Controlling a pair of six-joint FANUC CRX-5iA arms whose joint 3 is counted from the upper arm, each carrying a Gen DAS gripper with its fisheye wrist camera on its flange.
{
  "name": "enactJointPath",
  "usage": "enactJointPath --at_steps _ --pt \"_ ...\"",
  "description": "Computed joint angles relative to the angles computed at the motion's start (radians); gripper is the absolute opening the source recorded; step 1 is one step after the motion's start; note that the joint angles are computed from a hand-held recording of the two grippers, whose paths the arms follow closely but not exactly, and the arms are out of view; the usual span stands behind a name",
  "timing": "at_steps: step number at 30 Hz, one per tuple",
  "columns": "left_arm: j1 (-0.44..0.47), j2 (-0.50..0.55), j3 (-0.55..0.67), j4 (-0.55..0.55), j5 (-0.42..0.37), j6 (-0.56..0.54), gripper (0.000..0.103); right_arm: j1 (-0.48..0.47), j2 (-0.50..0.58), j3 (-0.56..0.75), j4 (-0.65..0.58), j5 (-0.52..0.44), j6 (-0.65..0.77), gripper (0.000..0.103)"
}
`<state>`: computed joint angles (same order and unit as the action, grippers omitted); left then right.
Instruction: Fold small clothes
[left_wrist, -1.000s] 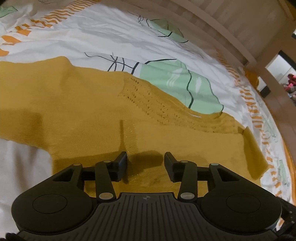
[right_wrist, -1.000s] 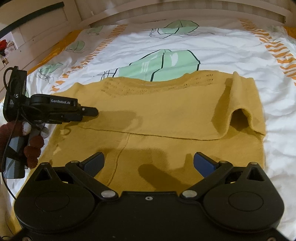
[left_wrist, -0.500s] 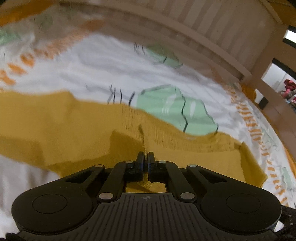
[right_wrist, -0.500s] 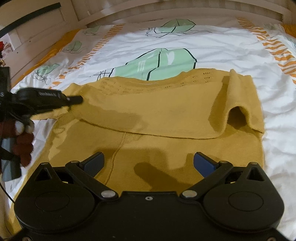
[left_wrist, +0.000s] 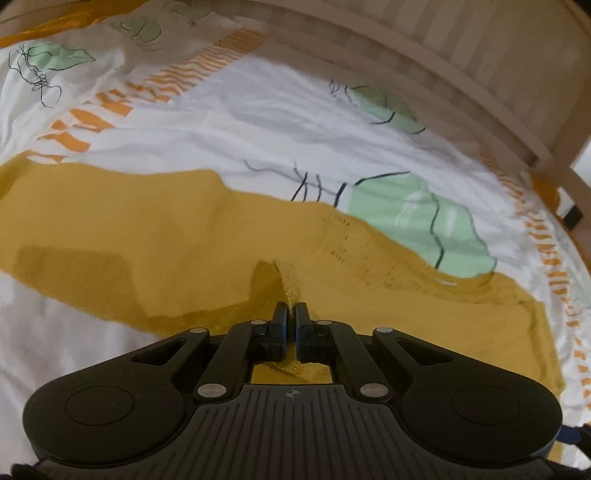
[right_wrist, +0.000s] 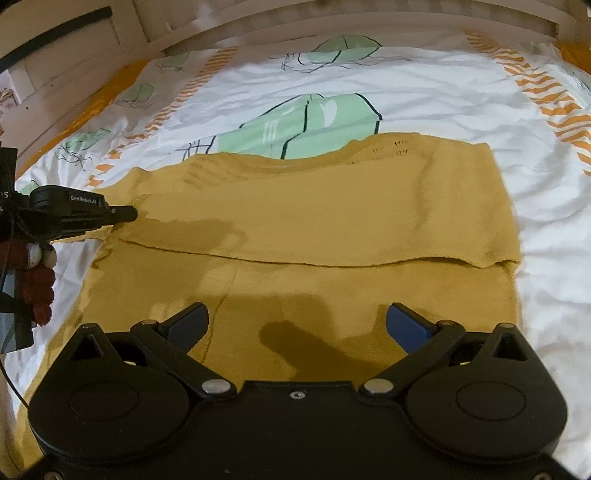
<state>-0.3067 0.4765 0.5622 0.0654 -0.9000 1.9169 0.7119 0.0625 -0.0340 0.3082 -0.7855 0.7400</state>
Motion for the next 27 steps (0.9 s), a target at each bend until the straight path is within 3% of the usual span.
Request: enactJointPath --at_steps 5,10,12,15,17,27 --pt "-0.01 0.002 0.023 -0.066 -0.03 0.039 0.004 -0.007 0.003 0.003 -0.007 -0.008 -0.014 0.102" --pt "-0.001 0.009 0.019 -0.032 -0.036 0.004 0.008 -0.011 -0.005 -0.003 -0.016 0.005 -0.023 0.102" --pt "0.016 0.004 -0.008 0.024 -0.019 -0.033 0.026 -0.012 -0.008 -0.004 -0.019 0.012 -0.025 0.102" --pt "0.04 -0.013 -0.061 0.114 0.018 -0.08 0.039 -0.014 -0.014 -0.011 -0.019 0.036 -0.031 0.102" --pt "0.045 -0.023 -0.073 0.118 0.024 -0.087 0.043 -0.016 -0.015 -0.011 -0.024 0.053 -0.036 0.102" --pt "0.084 -0.107 -0.096 -0.07 0.011 0.107 0.045 -0.033 -0.003 0.018 -0.111 0.122 -0.003 0.102"
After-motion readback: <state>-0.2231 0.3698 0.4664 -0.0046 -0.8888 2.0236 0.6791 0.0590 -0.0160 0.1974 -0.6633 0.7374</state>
